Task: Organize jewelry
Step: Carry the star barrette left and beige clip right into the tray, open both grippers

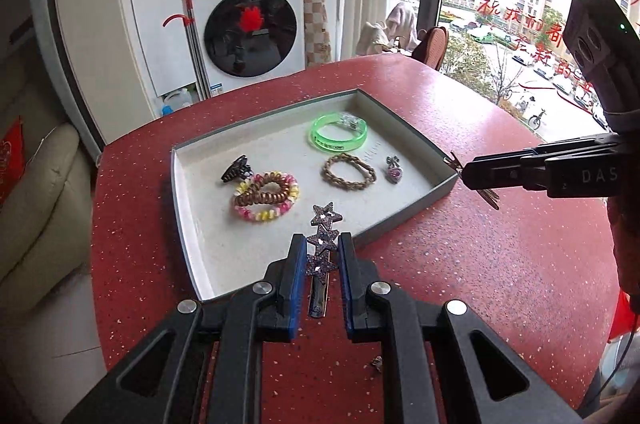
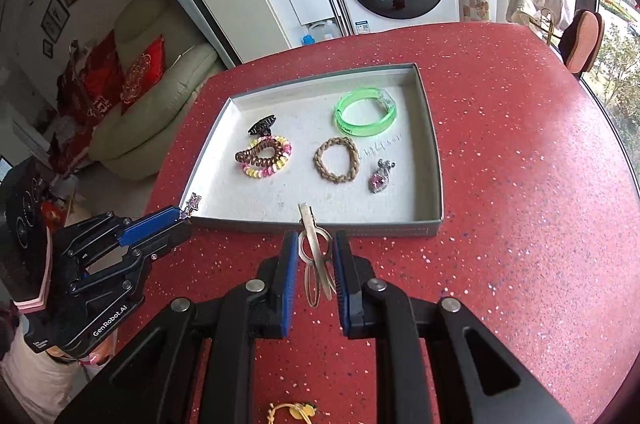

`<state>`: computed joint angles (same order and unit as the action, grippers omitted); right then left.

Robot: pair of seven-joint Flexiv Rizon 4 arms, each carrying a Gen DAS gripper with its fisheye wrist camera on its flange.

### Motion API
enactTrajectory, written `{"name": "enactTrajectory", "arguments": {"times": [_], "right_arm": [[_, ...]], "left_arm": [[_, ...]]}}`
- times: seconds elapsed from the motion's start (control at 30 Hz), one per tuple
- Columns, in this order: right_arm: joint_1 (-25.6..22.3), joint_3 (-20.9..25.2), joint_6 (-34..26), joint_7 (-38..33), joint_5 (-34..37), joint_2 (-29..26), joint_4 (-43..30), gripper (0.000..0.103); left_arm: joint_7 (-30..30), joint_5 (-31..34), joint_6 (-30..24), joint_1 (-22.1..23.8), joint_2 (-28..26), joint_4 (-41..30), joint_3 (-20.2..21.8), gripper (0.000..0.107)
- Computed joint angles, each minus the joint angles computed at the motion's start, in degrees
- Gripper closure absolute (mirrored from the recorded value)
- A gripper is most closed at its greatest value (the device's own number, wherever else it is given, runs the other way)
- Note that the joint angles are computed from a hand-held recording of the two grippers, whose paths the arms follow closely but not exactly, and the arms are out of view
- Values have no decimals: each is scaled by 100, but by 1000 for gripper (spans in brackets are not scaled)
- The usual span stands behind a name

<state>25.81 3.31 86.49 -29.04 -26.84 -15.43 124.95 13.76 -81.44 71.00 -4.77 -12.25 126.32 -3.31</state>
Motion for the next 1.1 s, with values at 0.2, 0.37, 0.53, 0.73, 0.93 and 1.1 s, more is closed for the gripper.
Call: {"name": "enactTrajectory", "arguments": {"times": [0.2,0.37,0.53,0.73,0.93,1.1], "right_arm": [[-458,666,-436,-851,830,-574,-861,84],[-491,784,-794,-1337,1192,-967,-1450,84],[-491,864,-1069,-1698,1479,-1350,-1882,84],[-539,1004,-1308,-2081,1852,-1810,-2276,84],[-239,566,-1335,-2012,1676,-1911,-2297,90],[110,-54,-1279,-1446,1077,-1781,-2032,91]], "left_arm": [[-608,331,354,142,-520,-550,-85,73],[-1728,1375,241,440,-924,-946,-116,73],[-2541,2487,236,590,-1270,-1128,-79,73],[-3247,3485,307,701,-1570,-1230,-105,73],[-3766,3996,483,955,-1776,-1308,-402,73],[-4197,4319,840,1090,-1917,-1360,-618,73]]}}
